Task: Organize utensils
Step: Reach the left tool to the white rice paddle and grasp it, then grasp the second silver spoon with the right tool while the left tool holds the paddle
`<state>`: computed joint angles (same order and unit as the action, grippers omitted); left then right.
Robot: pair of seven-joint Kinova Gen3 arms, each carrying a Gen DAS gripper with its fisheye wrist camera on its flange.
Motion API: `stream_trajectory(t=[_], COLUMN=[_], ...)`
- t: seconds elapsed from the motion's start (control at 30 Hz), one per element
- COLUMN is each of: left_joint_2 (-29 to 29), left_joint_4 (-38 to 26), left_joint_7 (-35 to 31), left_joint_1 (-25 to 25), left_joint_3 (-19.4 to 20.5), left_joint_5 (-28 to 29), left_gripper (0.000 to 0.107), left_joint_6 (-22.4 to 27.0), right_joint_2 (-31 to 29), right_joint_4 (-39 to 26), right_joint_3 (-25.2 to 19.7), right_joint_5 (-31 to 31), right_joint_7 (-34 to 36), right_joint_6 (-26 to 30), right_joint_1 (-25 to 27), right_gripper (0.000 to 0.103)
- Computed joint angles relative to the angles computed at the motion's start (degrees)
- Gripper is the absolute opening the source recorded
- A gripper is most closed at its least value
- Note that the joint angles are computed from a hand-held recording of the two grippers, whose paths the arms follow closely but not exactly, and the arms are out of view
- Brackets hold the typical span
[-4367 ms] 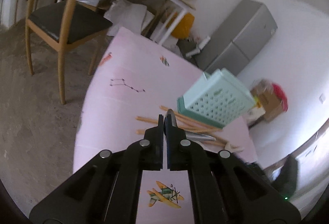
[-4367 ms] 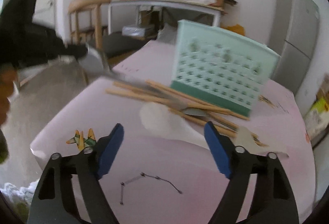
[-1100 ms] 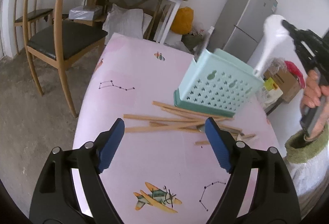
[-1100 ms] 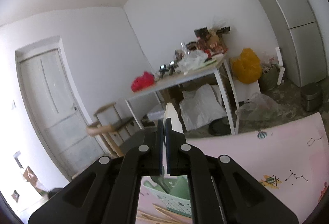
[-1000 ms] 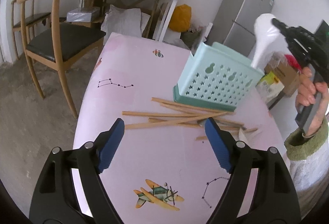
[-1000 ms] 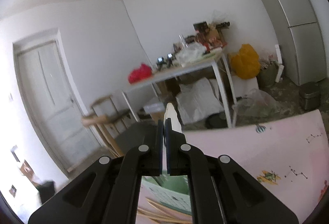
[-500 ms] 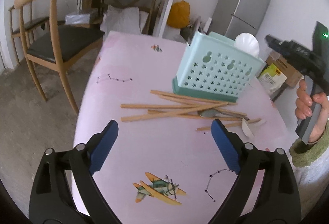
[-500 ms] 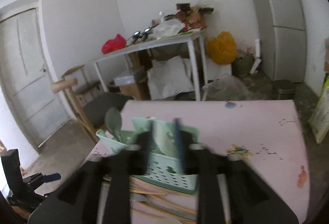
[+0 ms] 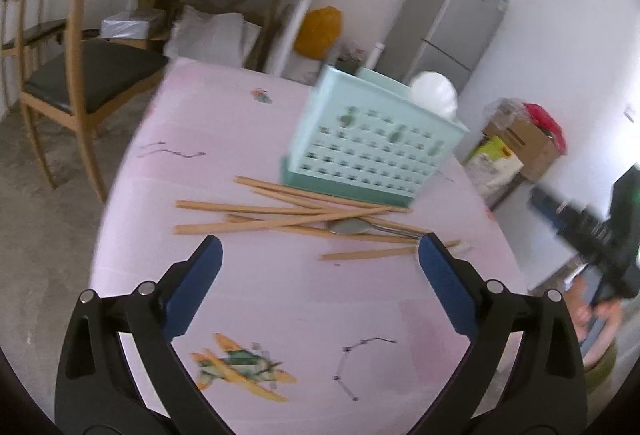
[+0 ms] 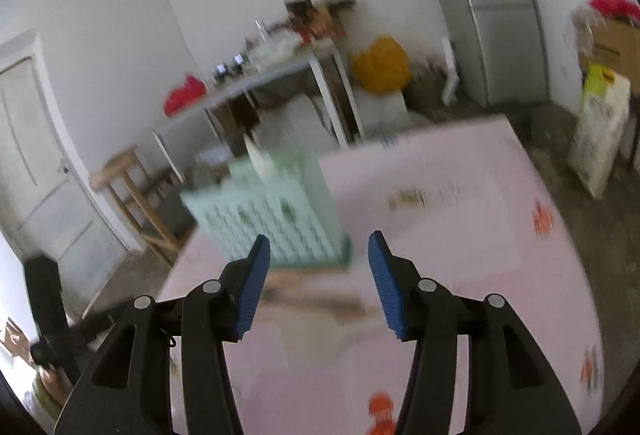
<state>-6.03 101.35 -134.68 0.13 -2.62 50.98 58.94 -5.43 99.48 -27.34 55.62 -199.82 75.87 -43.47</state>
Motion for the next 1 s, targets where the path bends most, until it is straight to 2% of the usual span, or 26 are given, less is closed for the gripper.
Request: stream_trajectory(t=[0.17, 0.3, 0.37, 0.4, 0.53, 0.77, 0.9, 0.97, 1.0], left_joint_2=[3.10, 6.24, 7.64, 8.20, 12.65, 18.15, 19.61, 20.07, 20.03], left_joint_4=[-2.91, -4.62, -5.16, -5.43, -8.08, -11.86, -13.05, -12.90, -12.59], left_joint_7=[-1.59, -0.99, -0.25, 0.09, 4.70, 13.04, 17.38, 17.43, 17.53], left_joint_1=[2.07, 3.73, 4.49, 4.68, 5.95, 7.50, 9.03, 8.66, 8.56], left_joint_3=[2.45, 5.15, 6.46, 6.89, 9.17, 11.84, 12.78, 13.10, 13.23], left_joint_5=[-0.19, 0.27, 0.63, 0.62, -0.32, -3.13, -6.60, -6.58, -6.43], left_gripper=[0.095, 0.094, 0.084, 0.074, 0.056, 0.038, 0.024, 0.018, 0.011], left_joint_6=[3.96, 5.60, 5.73, 5.96, 7.72, 7.89, 6.49, 5.96, 5.51], right_joint_2=[0.10, -0.44, -0.81, -1.02, -1.62, -2.27, -2.25, -2.33, -2.32], right_joint_4=[3.23, 4.95, 5.70, 5.95, 6.63, 7.67, 7.82, 7.77, 7.54], right_joint_3=[0.21, 1.07, 0.82, 0.87, 0.81, 0.22, -0.36, -0.56, -0.67], right_joint_5=[-3.61, -4.63, -4.42, -4.25, -3.97, -3.79, -3.53, -3.46, -3.41], right_joint_7=[-5.52, -6.30, -6.73, -6.73, -6.37, -6.84, -6.92, -6.84, -6.61], right_joint_6=[-2.75, -4.71, -5.00, -5.36, -6.38, -7.39, -6.78, -6.25, -5.87], right_joint_1=[-0.09, 0.63, 0.98, 1.27, 2.41, 3.83, 4.15, 4.05, 3.99], right_gripper=[0.050, 0.050, 0.050, 0.050, 0.050, 0.050, 0.050, 0.050, 0.050])
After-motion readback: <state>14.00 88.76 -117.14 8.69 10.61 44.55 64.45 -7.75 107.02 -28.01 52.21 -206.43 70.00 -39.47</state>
